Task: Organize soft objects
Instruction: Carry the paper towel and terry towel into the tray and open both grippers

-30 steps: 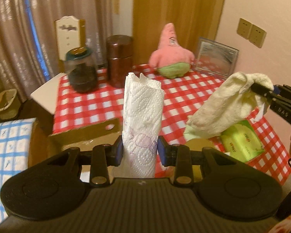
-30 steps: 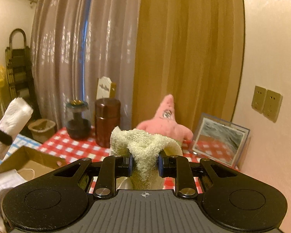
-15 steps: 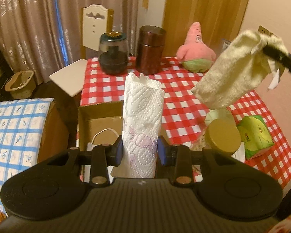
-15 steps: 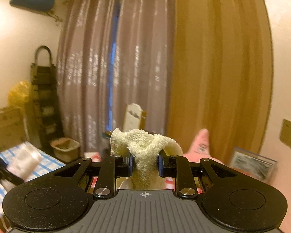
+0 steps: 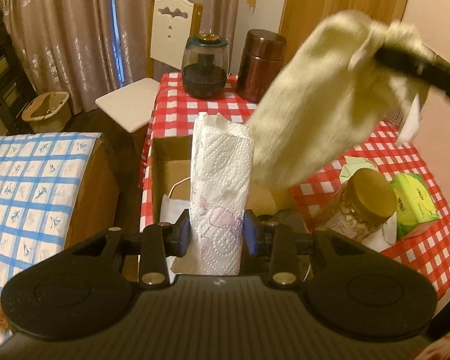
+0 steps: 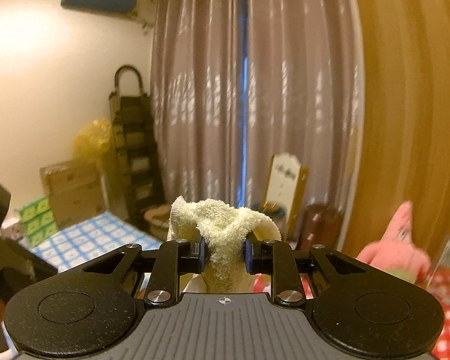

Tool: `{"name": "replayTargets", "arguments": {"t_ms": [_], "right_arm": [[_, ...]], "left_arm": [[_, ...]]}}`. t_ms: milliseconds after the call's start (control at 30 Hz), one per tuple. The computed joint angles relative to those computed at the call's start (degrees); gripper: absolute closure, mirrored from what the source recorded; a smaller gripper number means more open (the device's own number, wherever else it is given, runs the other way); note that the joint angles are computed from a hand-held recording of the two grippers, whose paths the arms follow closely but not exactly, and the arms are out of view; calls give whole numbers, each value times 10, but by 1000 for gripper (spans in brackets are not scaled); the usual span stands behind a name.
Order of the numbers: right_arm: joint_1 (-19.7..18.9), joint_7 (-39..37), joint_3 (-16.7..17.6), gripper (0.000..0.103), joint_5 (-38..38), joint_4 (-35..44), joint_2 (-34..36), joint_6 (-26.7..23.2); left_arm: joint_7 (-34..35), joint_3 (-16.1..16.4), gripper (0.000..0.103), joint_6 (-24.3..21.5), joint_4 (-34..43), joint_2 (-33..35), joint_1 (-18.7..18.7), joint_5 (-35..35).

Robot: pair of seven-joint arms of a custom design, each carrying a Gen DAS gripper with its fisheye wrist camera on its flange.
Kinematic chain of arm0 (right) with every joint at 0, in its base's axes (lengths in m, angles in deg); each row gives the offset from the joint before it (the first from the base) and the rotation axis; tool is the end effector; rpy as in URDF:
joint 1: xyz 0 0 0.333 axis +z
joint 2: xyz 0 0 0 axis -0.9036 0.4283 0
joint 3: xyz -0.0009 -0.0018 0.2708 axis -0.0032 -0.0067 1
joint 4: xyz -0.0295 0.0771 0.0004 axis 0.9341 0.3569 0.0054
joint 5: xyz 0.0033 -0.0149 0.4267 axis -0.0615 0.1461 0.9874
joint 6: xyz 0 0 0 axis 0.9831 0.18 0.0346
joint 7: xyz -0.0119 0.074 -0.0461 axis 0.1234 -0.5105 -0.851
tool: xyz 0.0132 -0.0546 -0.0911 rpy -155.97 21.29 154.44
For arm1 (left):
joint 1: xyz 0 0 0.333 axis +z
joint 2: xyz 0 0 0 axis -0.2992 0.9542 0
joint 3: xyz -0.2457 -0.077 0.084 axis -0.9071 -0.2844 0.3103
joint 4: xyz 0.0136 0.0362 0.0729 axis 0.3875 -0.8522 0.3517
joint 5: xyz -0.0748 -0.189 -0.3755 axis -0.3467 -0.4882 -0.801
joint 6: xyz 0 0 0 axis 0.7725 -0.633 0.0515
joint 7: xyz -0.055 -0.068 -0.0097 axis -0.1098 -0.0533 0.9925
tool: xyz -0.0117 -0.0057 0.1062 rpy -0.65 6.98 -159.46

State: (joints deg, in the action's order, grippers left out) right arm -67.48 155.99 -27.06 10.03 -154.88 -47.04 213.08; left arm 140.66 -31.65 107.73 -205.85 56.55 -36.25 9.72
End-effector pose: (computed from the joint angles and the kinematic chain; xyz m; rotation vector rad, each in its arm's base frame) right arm 0.3857 0.1142 0.4988 -1.4812 1.3483 -0.9754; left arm 0.4949 -0.2666 0.5009 -1.2693 2.4227 -0.9381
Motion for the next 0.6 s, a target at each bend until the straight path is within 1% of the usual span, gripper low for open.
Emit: {"name": "replayTargets", "arguments": {"t_ms": [100,167,267,300,367,467,500,600], "right_arm": [[51,-13,-44,79,-10,11,39,-35],[78,-15,-62,79,-13,11,47,-59],[134,-24,-113,79,-12,8,58,-93],[157,-30,-136,79,-8,11,63,-111],[190,-45,-167,79,0,9,62,-139],[227,-64,-195,79,19,2,63,-168],[242,-73,-209,79,29,3,65,-183],[263,-90,-224,79,56,-2,71,-207]], "left_arm": [[3,3,71,-2,-9,-4,1,-1],[3,3,71,-3,-15,-6,2,-2],[3,6,71,-3,-25,-10,3,-4],[3,6,71,-4,-28,-12,3,-4],[7,8,71,-5,-37,-17,2,-7],[9,8,71,-5,-46,-20,1,-6],[10,8,71,-7,-48,-20,1,-5],[19,10,71,-10,-58,-21,-2,-9]]}}
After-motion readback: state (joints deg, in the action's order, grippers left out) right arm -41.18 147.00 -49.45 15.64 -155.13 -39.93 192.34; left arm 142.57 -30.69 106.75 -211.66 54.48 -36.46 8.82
